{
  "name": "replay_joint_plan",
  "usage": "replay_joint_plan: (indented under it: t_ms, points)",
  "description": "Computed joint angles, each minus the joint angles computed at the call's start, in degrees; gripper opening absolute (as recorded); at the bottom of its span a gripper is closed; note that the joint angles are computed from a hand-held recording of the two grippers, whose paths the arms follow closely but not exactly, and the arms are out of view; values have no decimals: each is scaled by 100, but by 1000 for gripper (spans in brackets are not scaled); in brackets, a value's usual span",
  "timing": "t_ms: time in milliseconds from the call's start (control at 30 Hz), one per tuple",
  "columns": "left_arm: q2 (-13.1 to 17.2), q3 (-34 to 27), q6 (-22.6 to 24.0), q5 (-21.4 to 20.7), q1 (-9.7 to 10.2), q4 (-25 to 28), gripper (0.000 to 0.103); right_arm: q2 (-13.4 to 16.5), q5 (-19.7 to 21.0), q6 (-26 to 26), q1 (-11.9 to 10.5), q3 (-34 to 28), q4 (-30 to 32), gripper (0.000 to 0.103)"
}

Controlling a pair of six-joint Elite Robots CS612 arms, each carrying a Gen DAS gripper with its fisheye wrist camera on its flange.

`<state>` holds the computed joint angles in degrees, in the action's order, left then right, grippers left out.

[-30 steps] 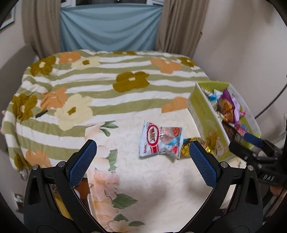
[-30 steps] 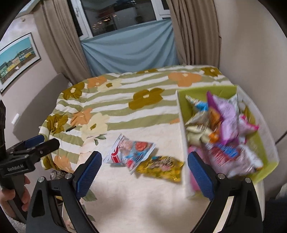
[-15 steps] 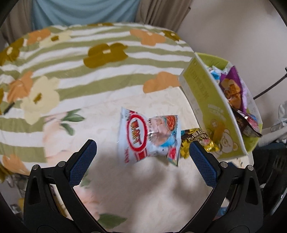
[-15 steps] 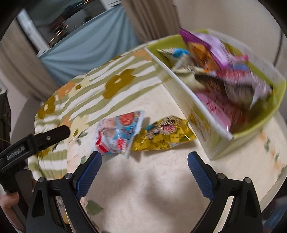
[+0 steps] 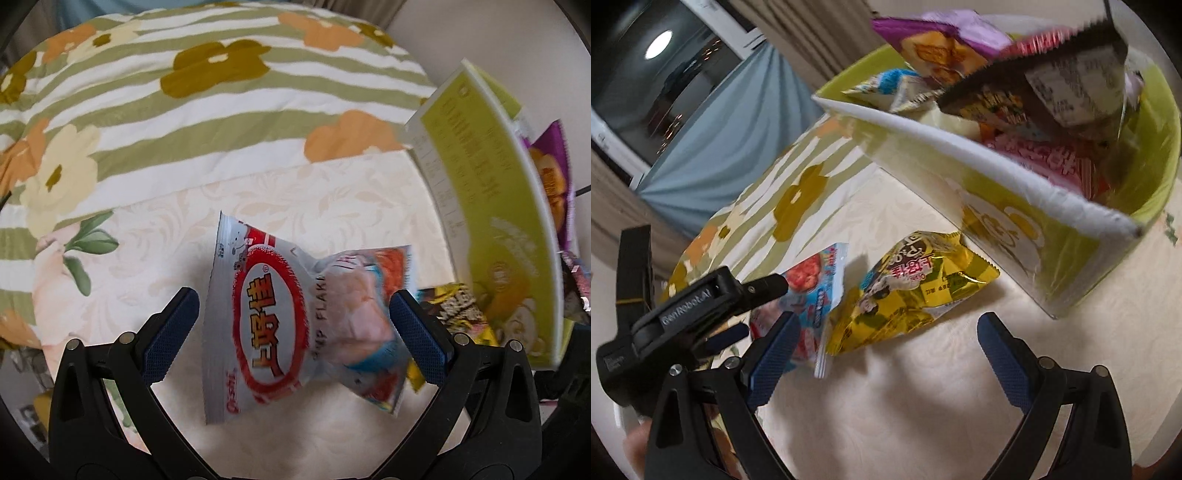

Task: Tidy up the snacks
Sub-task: 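Grasp the white-red Oishi bag with the left tool while the right tool grasps the gold bag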

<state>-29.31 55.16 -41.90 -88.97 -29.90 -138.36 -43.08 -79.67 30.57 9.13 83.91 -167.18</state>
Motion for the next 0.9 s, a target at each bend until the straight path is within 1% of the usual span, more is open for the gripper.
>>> replay_joint_plan:
  t_ms: [67, 167, 233, 333, 367, 433, 500, 733, 833, 900]
  points:
    - [27, 7, 25, -76, 11, -11, 102, 63, 22, 231, -13, -68, 37, 96]
    - [26, 58, 144, -56, 4, 12, 102, 133, 6, 461, -19, -140, 77, 95]
    - [-14, 165, 243, -64, 6, -67, 101, 157, 12, 557, -18, -168, 117, 96]
    - [-96, 370, 329, -158, 23, -304, 94, 194, 14, 614, -12, -196, 130, 95]
    - [-122, 427, 365, -177, 25, -356, 91, 203, -43, 592, 3, -203, 122, 95]
    - [-185, 541, 483, -102, 15, -402, 90, 223, -111, 509, 24, -214, 62, 95]
    - [-236, 645, 501, -42, 14, -462, 89, 240, -211, 394, 49, -234, 55, 95]
    - [-469, 1043, 522, 146, 6, -481, 89, 354, -710, 8, 136, -341, -10, 94]
    - [-533, 1163, 509, 183, 5, -495, 89, 405, -785, -167, 159, -411, 7, 89]
    - [-549, 1200, 539, 215, -4, -517, 88, 451, -819, -362, 188, -486, 45, 82]
